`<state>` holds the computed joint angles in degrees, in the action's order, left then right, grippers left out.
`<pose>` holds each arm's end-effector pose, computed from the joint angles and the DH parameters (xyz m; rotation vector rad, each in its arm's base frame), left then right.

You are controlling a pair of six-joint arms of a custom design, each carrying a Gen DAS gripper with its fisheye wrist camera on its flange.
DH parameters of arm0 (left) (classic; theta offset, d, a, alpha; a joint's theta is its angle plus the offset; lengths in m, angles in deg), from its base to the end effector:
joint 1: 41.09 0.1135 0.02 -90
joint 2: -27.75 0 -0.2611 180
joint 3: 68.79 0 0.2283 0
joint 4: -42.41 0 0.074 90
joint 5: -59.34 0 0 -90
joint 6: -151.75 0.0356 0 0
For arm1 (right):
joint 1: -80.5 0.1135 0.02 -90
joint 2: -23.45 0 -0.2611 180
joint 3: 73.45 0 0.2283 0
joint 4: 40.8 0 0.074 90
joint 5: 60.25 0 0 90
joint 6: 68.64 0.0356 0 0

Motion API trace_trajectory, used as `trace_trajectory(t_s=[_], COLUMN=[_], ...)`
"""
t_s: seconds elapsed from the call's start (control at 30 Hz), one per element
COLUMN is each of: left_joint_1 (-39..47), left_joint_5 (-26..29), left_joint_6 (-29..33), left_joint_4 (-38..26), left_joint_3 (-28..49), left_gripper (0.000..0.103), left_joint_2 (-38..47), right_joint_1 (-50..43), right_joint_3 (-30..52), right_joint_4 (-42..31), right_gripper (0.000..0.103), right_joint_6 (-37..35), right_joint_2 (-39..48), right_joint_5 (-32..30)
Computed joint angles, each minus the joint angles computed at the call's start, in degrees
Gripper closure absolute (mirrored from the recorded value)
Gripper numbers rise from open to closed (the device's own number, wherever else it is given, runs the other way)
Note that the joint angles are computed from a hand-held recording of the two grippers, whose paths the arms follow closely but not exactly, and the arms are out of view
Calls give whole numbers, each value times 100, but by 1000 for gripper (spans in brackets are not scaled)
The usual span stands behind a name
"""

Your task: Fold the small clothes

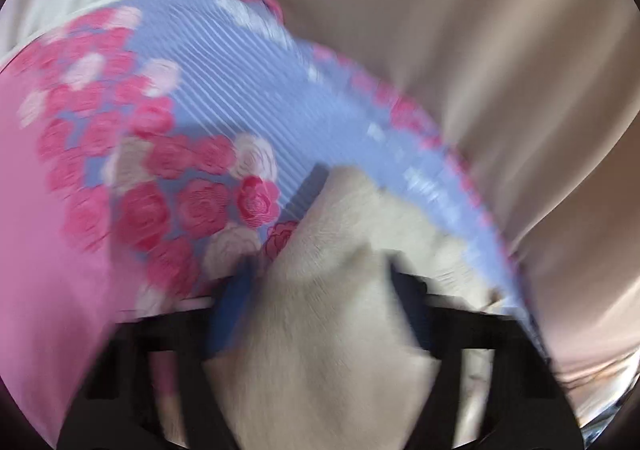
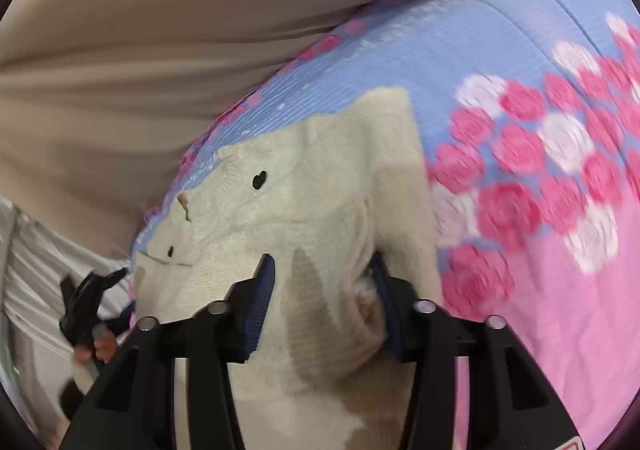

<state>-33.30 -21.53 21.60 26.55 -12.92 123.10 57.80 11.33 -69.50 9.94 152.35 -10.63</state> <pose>0.2808 0.0327 0.1385 -0.9864 2.3765 -0.4209 0.3574 -0.1245 0.0612 0.1095 2.5492 0.7827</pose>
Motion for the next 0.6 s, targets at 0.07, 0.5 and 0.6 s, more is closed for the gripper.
trace_trajectory(t_s=[0.07,0.5,0.6], left_joint_1=[44,1101,928], left_joint_5=[33,230,311], left_joint_6=[170,394,335], left_joint_4=[105,547,-40], left_joint_3=[100,-1044,-1700], left_gripper=[94,75,43], left_joint_2=[145,-700,-2077], right_joint_1=[-70,-767,-1059], right_joint_3=[-251,-343,-487], right_joint_4=[306,287,-126], right_gripper=[92,56,50], right_joint_6=[-23,-9,-415], right_joint_2=[-371,-283,-456], right_joint_5=[-394,-190,-150])
